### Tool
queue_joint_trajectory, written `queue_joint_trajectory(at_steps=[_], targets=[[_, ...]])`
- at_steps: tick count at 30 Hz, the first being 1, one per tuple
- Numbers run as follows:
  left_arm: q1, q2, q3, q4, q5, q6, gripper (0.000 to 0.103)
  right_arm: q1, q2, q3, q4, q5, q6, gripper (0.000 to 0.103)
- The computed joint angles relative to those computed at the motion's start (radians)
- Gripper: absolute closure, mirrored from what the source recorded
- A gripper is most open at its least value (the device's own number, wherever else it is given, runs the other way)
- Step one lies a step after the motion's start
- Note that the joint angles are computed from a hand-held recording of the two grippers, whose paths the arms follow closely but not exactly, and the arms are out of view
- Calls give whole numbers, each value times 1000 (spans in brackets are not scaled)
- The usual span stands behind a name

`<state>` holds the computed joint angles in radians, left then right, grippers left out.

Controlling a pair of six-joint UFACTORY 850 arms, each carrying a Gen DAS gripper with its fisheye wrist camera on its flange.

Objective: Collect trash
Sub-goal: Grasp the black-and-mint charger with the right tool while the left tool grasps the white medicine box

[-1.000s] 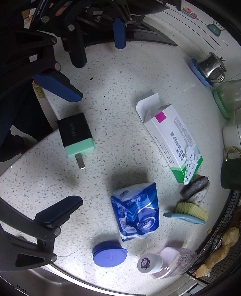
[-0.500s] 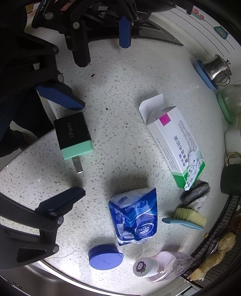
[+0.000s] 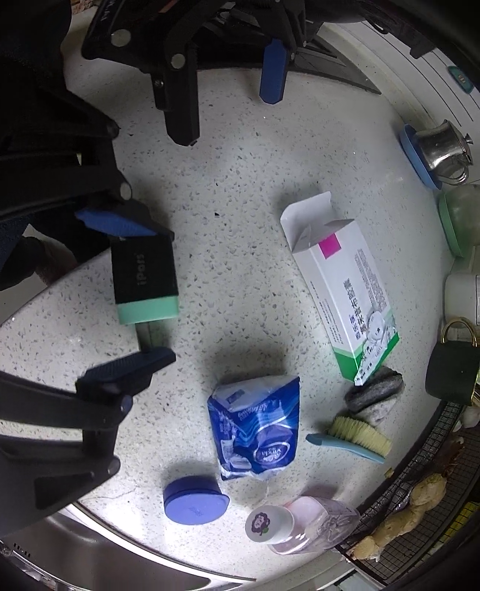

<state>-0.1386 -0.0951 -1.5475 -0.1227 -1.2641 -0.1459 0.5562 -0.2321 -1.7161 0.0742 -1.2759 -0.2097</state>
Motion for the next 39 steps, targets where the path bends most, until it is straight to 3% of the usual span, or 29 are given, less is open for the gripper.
queue_joint_trajectory(at_steps=[7, 18, 32, 39], targets=[[-13, -73, -101, 22, 5, 57, 8, -52, -16, -30, 50, -43, 40, 50], [-19, -274, -346, 23, -16, 237, 8, -142, -64, -147, 66, -67, 159, 50], [-9, -446, -525, -20, -54, 357, 8, -164, -134, -242, 39, -84, 231, 50], [-24, -454, -518, 7, -34, 371, 23, -184, -134, -255, 48, -98, 245, 50]])
